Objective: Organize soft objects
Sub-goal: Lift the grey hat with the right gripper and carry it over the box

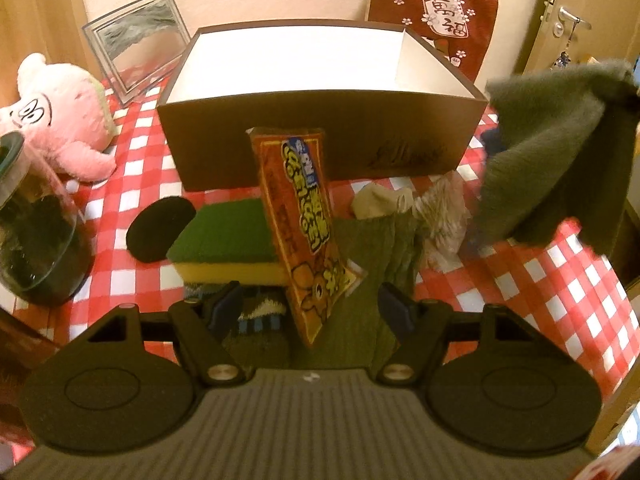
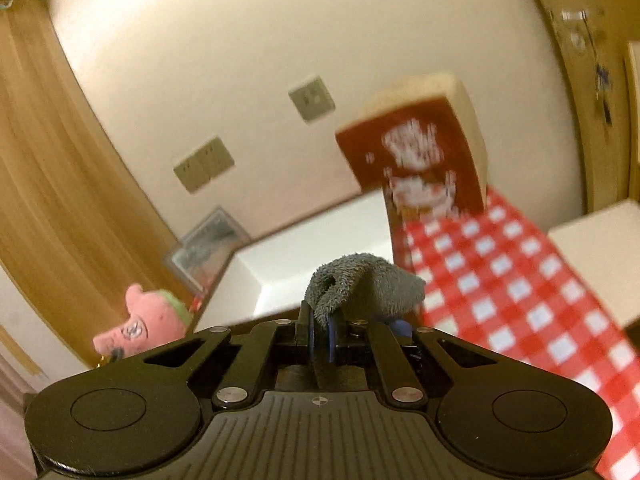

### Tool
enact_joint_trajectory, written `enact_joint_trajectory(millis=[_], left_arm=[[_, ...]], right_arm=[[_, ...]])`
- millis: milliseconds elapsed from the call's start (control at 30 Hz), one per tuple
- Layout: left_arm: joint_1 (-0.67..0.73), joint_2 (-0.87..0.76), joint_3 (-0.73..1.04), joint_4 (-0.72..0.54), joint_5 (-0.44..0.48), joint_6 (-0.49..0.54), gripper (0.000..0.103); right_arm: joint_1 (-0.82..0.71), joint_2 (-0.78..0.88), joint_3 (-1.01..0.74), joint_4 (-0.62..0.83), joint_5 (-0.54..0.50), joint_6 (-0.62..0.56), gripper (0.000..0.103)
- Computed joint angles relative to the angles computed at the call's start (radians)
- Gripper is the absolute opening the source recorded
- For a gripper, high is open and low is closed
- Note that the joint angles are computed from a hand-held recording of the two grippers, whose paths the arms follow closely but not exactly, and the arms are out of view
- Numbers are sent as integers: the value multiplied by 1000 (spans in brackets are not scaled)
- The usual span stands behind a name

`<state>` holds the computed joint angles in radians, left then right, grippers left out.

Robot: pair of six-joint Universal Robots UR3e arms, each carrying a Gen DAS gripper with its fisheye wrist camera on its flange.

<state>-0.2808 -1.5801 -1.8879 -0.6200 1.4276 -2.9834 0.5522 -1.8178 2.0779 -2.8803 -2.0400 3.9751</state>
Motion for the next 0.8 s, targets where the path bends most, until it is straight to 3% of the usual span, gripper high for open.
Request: enact_joint_trajectory(millis=[333, 500, 633, 700, 800], left_arm=[[-36, -143, 100, 68, 66, -15, 72], [-43, -210, 157, 84, 80, -31, 65], [-55, -253, 200, 71, 91, -45, 41], [-63, -260, 210, 67, 96, -45, 21], [-58, -246, 206, 64, 54, -54, 9]], right_arm=[[-115, -107, 5, 119, 14, -45, 6], [-177, -170, 35, 181, 55, -97, 6], [-235, -202, 56, 203, 106, -140, 6], [-270, -220, 61, 233, 141, -169, 6], [-287, -215, 41, 295, 141, -241, 6]])
